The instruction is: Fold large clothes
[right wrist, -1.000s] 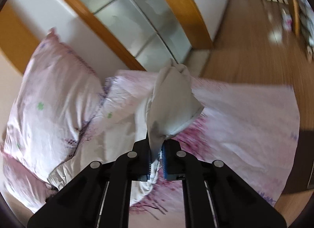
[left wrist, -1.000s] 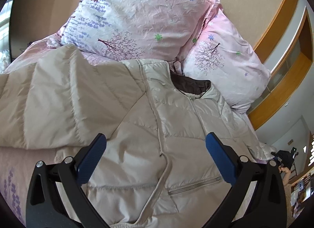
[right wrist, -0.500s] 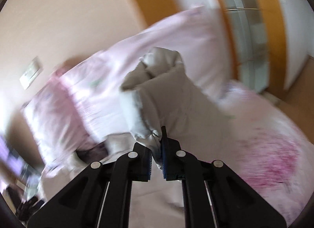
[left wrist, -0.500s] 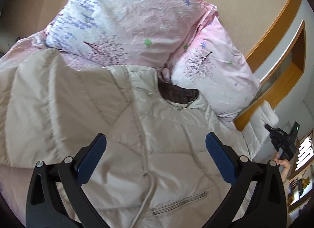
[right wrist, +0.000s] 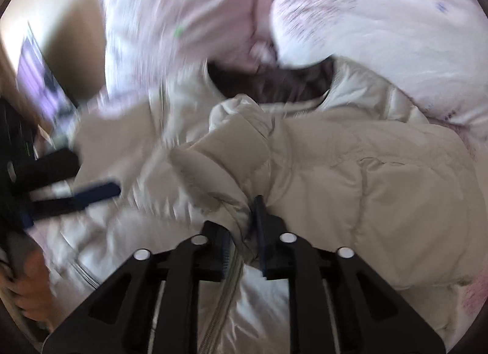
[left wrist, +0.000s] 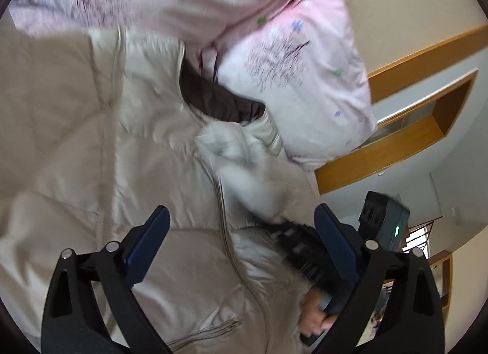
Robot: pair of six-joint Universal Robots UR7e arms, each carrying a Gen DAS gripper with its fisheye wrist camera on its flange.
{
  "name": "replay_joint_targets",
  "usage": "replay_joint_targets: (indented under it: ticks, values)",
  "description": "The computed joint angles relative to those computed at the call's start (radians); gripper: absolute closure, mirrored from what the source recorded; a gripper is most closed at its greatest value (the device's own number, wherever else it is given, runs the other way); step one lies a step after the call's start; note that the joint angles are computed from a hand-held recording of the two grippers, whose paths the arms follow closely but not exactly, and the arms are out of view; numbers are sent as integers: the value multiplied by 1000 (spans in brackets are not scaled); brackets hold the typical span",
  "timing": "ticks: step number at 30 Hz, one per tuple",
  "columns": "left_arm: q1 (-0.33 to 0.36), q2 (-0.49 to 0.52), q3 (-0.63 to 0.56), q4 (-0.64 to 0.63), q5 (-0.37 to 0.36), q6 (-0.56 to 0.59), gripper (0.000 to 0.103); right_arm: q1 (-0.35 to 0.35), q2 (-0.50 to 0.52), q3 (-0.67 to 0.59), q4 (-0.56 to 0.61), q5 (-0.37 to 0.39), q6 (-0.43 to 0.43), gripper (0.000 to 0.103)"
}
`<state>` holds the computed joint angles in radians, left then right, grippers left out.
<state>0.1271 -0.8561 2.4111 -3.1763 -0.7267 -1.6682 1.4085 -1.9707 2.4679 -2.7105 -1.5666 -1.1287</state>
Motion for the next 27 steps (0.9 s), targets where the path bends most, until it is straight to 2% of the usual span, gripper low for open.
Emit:
replay_joint_targets:
  ticks: [1,2,3,4,5,7,9,10,11,12,14,16,17,18,20,22,27]
  values:
    - [17,14,-11,-14,-15,8,9,9,-7,16,-25,-18,-24,77]
    - [34,26,-21,-28,-28,15,9,0,-32,27,-18,-17,-52,56]
    - [51,42,-30,-50,-42,21,10,-21,-59,33,6,8,-72,42]
    - [60,50,-33,-66,-51,25,10,-60,-107,30,67,61,-103,17]
    - [76,66,-40,-96,-68,37,11,-110,-168,40,115,135,-144,14]
    - [97,84,-52,-121,-92,46,15,-168,-243,38,190,211,-186,14]
    - [122,100,-73,-128,-120,62,26,-222,-289,-3,298,287,-168,14]
    - [134,106,-81,-127,-133,64,27,-260,-309,-27,359,330,-159,14]
    - [141,110,-86,-125,-139,60,31,-323,-337,-62,435,385,-142,14]
    - [146,114,-91,-123,-143,54,35,-343,-327,-89,470,428,-126,14]
    - [159,119,-100,-115,-154,57,42,-448,-352,-142,569,531,-121,14]
    - [167,127,-105,-113,-150,45,56,-489,-350,-161,566,578,-96,14]
    - [170,126,-106,-108,-149,40,72,-523,-355,-175,579,612,-90,14]
    - [173,128,-105,-112,-147,42,82,-538,-353,-183,581,628,-81,14]
    - [169,123,-96,-123,-134,46,88,-554,-341,-196,576,648,-57,14]
    - [141,93,-79,-79,-94,27,91,-562,-333,-200,564,664,-43,14]
    - [80,-13,-21,67,-23,-57,91,-584,-330,-195,529,693,-44,14]
